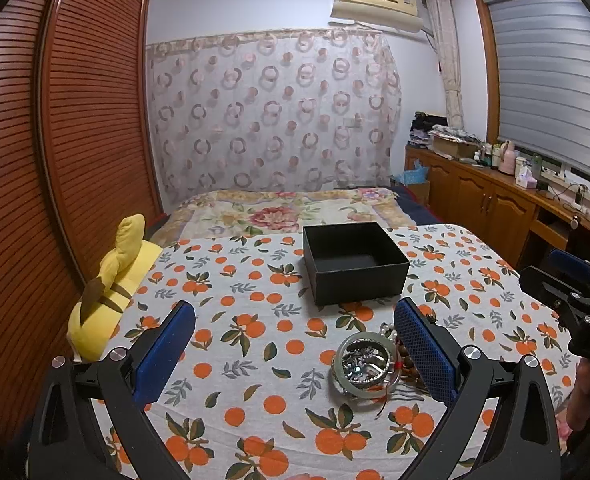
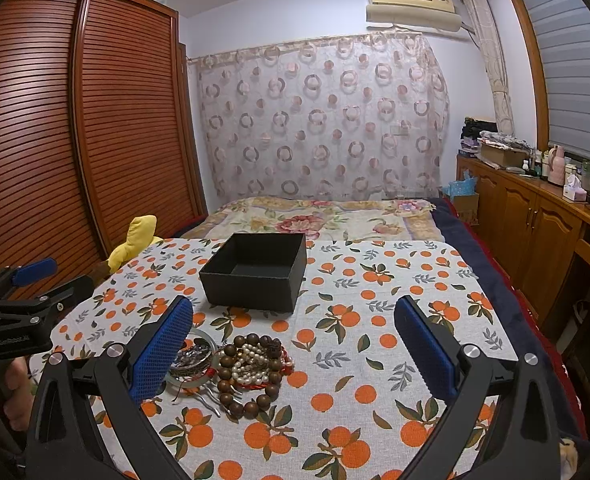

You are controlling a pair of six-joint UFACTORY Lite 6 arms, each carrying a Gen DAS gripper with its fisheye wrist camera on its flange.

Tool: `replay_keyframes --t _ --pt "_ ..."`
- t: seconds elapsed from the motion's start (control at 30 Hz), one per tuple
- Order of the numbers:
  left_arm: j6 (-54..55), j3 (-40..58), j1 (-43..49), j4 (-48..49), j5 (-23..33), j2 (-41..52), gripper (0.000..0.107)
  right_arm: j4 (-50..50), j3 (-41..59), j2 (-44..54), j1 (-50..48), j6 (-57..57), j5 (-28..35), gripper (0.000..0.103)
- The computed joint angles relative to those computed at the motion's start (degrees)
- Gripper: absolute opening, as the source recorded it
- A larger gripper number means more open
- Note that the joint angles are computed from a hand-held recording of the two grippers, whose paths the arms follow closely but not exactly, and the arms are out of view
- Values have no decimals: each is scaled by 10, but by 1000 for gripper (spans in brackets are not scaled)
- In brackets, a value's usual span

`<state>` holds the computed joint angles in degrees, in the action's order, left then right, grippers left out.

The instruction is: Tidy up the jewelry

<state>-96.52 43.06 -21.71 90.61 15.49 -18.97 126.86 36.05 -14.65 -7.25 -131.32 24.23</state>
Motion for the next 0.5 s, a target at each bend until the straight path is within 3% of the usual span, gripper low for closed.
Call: replay_keyframes --t 0.5 --pt "-3 0 10 10 -10 1 97 0 0 -2 2 2 -2 101"
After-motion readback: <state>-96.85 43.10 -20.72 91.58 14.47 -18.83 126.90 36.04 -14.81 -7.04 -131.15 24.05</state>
